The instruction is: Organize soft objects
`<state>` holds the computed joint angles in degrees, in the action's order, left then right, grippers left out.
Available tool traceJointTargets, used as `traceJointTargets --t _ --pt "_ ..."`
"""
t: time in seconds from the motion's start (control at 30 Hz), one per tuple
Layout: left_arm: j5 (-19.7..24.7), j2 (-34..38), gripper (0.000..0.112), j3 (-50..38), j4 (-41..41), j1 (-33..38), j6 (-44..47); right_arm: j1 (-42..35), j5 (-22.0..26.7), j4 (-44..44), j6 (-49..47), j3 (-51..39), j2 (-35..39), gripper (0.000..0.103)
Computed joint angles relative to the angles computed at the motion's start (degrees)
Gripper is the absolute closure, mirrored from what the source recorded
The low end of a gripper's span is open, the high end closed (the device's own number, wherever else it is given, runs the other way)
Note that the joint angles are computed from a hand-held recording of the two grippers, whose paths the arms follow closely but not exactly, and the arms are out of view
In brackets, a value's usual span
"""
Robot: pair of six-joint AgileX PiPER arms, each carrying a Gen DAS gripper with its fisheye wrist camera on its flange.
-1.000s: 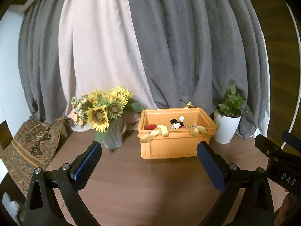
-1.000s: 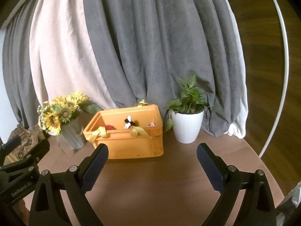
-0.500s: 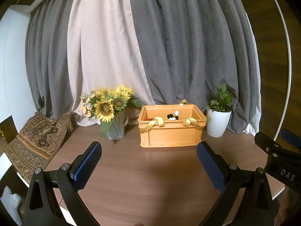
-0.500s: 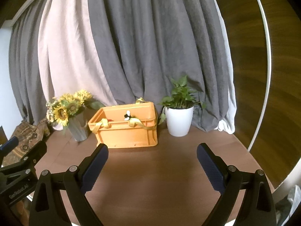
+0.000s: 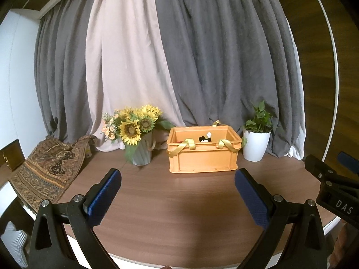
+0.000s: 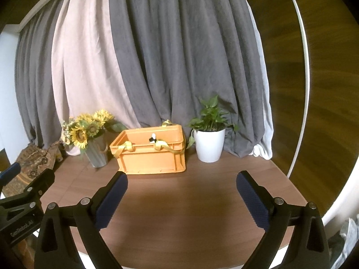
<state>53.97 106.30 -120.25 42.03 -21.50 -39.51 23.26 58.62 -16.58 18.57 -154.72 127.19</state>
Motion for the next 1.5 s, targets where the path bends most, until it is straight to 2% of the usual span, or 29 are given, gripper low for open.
traceJointTargets --t 0.2,0.63,1.5 --pt "-0.3 -1.7 0.009 2.3 0.8 -0.6 -0.9 0.6 -6.3 -2.6 3.3 13.3 -7.2 0.004" --pt "0.0 -3.3 0.009 4.4 2.3 -2.1 -2.7 1.5 -10.2 -6.3 7.1 23.9 -13.4 0.004" --pt "1.6 -3.8 0.009 3.8 3.6 -4.2 -3.8 1.9 -11.6 -8.0 9.0 29.3 -17.0 0.004"
